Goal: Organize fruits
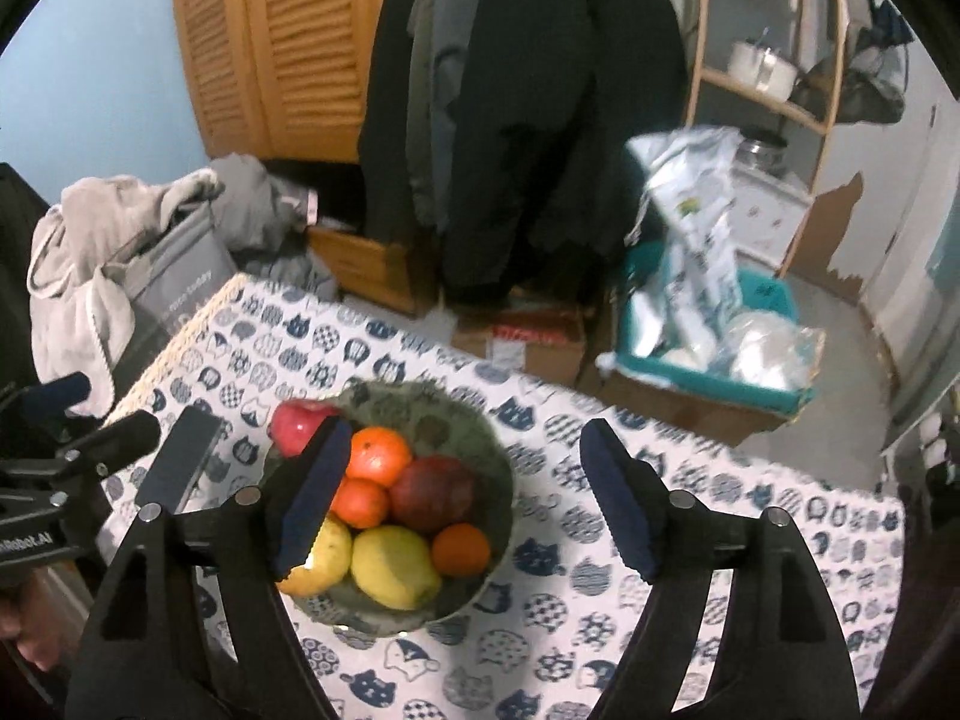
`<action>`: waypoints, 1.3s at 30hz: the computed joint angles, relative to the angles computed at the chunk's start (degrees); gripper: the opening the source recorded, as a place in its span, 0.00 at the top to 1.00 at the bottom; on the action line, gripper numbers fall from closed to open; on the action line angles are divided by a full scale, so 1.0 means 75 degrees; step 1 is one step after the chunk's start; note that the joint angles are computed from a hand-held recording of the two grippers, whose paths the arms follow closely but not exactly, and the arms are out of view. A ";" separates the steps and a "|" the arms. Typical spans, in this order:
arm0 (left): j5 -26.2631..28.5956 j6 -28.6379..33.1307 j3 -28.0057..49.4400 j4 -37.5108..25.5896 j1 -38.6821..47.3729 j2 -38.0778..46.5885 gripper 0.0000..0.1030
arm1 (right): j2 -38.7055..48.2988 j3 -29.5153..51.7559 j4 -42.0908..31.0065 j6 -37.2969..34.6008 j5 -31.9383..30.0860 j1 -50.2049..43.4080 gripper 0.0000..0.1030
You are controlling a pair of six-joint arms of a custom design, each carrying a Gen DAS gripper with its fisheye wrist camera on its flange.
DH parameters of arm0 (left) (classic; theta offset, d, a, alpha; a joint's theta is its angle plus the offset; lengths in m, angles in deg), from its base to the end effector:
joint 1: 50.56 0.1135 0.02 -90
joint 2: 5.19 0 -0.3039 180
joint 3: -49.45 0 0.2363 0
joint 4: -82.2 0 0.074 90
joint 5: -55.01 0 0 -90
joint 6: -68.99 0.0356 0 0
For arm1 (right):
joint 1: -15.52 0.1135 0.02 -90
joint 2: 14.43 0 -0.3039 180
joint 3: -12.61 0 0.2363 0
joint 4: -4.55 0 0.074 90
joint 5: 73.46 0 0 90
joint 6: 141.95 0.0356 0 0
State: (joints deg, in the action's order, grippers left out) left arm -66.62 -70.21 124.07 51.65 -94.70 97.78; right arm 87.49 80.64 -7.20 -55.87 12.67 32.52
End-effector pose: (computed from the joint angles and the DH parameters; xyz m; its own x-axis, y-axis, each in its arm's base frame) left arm 0.2642 -0.2304 0.2081 -0.7032 -0.2157 -0.6774 -0.2047 0.9739 -0.0976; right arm 0.3393 0.1062 0.2008 -0.6591 -0.2728 -0.7008 -0.3828 0.9238 0.0003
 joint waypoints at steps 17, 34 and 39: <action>-0.1965 0.0103 0.0728 -0.0674 -0.1234 -0.0675 0.01 | -0.2236 -0.1106 0.0255 -0.0127 -0.0050 -0.0923 0.17; -0.3027 0.0450 0.1145 -0.0607 -0.2028 -0.0763 0.01 | -0.3858 -0.2222 0.1091 -0.0573 -0.0171 -0.1739 0.16; -0.2978 0.0326 0.1362 -0.0847 -0.2040 -0.0606 0.01 | -0.3803 -0.2262 0.1139 -0.0590 -0.0262 -0.1844 0.16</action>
State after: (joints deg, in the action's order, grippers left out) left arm -88.95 -67.76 134.29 45.30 -110.00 93.23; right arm 58.97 63.67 1.35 -60.29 10.70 18.68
